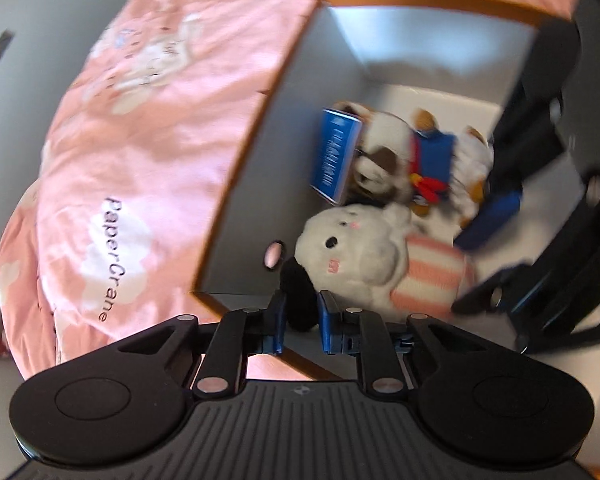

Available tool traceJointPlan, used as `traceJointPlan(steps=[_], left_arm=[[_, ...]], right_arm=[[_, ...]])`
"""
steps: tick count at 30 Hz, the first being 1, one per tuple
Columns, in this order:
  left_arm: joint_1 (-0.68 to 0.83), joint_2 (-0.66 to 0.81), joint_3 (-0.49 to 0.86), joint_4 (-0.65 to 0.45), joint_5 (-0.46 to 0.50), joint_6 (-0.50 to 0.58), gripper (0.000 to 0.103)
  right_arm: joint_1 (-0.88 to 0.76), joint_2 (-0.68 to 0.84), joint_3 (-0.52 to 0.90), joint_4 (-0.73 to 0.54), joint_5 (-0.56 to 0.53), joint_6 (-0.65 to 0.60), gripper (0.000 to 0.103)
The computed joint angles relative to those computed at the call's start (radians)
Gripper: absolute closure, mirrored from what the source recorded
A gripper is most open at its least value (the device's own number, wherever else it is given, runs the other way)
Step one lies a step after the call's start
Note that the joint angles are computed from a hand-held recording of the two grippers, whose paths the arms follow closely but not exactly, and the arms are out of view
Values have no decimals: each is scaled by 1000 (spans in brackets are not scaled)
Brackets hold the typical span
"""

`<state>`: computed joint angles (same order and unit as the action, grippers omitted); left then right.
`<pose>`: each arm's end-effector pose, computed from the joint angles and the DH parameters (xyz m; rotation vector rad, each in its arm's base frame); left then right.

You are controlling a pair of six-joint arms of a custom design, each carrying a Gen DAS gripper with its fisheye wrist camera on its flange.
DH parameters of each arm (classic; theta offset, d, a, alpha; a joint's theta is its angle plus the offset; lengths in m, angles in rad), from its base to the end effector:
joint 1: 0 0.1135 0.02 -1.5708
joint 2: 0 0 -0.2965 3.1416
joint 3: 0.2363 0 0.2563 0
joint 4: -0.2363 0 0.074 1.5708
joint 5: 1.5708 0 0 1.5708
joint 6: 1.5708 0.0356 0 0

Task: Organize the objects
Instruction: 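Push the plushes upright against the box wall with both tools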

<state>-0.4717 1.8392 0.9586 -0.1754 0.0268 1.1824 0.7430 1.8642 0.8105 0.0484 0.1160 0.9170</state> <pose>0.3180 -0.1633 0.1501 1.9508 1.7820 0.2088 0.2530 0.2268 0.1181 0.2737 2.6250 0.4623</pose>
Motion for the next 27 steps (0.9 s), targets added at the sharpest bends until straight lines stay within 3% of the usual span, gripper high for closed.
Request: traceJointPlan(steps=[7, 11, 15, 16, 18, 20, 22, 25, 26, 27], left_arm=[[54, 24, 119, -196, 139, -69, 80], [42, 14, 75, -157, 139, -100, 80], [49, 17, 65, -150, 158, -137, 80], [53, 17, 67, -156, 165, -141, 80], [58, 20, 74, -165, 173, -142, 80], [64, 20, 72, -162, 184, -135, 80], [65, 22, 77, -169, 189, -133, 80], [71, 25, 87, -185, 194, -125, 80], [74, 26, 89, -187, 197, -122, 80], [75, 27, 90, -188, 198, -119, 80]], right_arm=[[-25, 71, 52, 42, -12, -5, 69], [4, 17, 60, -36, 48, -29, 67], [46, -60, 63, -150, 191, -33, 66], [56, -65, 76, -197, 240, -27, 65], [65, -60, 109, -282, 314, -19, 48], [59, -42, 131, -326, 345, -17, 45], [19, -77, 69, -310, 318, -47, 46], [1, -17, 106, -333, 282, -40, 47], [-12, 4, 113, -327, 268, -35, 61], [-24, -13, 70, -295, 247, -22, 63]])
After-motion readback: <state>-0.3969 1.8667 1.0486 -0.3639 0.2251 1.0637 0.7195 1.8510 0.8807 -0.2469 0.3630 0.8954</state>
